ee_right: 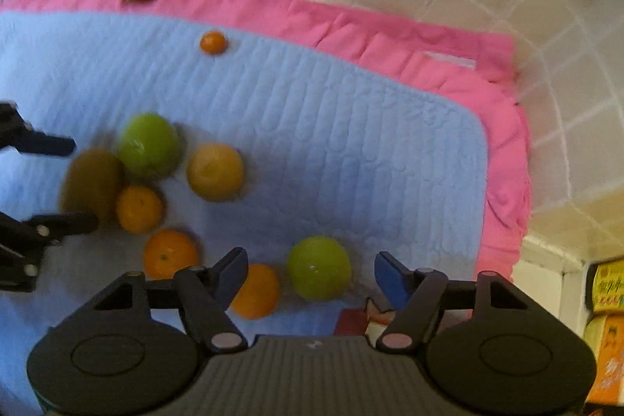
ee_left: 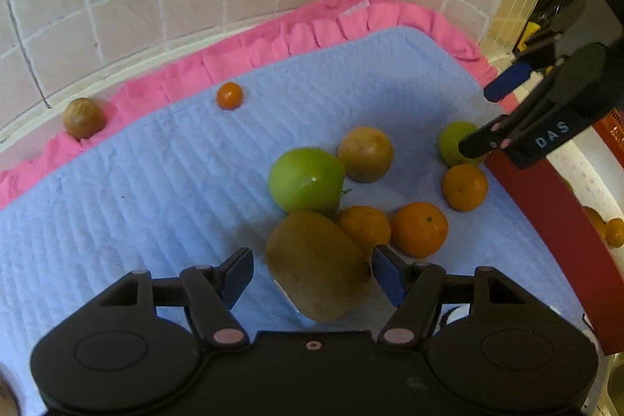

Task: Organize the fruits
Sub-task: 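Grasp the brown kiwi with the left tool while the right tool grasps a green apple, then carry the kiwi and green apple with both tools over the box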

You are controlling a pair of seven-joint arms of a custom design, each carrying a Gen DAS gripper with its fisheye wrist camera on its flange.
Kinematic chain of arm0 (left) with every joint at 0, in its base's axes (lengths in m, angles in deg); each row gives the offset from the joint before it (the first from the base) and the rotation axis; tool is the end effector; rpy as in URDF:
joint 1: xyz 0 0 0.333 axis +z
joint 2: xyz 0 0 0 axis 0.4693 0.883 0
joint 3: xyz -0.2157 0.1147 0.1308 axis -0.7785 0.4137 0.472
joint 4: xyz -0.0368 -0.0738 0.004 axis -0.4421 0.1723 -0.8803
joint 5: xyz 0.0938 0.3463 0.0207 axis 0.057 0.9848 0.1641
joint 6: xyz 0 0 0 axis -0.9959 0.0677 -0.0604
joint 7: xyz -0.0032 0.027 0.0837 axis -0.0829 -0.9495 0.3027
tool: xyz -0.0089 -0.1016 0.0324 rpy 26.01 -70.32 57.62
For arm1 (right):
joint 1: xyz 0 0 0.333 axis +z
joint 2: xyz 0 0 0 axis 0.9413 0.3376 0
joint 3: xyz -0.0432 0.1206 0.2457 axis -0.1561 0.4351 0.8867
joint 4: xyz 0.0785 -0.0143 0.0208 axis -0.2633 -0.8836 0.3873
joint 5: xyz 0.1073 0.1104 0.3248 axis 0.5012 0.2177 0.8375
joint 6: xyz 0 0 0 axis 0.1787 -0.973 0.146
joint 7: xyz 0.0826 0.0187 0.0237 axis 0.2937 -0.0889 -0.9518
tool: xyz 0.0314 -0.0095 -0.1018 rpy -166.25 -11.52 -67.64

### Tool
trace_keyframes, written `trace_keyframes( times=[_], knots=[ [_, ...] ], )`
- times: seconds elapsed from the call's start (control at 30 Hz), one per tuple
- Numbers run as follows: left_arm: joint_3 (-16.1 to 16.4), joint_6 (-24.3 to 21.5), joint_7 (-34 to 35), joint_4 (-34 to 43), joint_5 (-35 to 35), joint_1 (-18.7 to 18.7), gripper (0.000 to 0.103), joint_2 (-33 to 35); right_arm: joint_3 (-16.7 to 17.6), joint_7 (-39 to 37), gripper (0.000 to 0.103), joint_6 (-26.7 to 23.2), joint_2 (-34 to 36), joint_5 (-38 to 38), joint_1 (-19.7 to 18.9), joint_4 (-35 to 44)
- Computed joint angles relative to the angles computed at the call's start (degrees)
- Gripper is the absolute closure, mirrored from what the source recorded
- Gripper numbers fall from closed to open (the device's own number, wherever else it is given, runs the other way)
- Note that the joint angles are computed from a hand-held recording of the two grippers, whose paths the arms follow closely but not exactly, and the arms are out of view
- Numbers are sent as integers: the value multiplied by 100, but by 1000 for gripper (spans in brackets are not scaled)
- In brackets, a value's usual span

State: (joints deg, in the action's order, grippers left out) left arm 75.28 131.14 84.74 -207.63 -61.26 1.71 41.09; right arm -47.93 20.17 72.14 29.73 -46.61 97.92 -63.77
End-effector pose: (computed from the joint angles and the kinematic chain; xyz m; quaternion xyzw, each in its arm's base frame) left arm 0.3556 -0.2786 0.4601 -0.5520 0.7777 -0.2781 0.1143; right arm 0.4609 0.3236 0.5048 -0.8746 0.4515 -0.1675 0.0568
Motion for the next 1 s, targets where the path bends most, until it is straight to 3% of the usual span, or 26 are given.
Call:
trace_keyframes(
  times=[0.17, 0.27, 0.43, 0.53, 0.8, 1.0],
  knots=[
    [-4, 19, 97, 99, -74, -33, 23, 239, -80, -314, 38, -512, 490, 108, 7, 528],
    [-42, 79, 71, 146, -61, 8, 23, 350, -157, -413, 40, -562, 633, 307, -19, 688],
    [-80, 170, 104, 191, -8, 45, 23, 446, -221, -513, 55, -751, 867, 447, 2, 940],
    [-173, 202, 5, 161, 206, 135, 28, 408, -243, -492, 55, -742, 867, 360, 60, 905],
    [-261, 317, -370, -89, 607, 227, 29, 84, -263, -97, 55, -172, 491, 523, -30, 516],
    [-104, 256, -589, -326, 633, 186, 29, -435, -166, 126, 55, 831, -306, 1083, -197, -285]
  ],
)
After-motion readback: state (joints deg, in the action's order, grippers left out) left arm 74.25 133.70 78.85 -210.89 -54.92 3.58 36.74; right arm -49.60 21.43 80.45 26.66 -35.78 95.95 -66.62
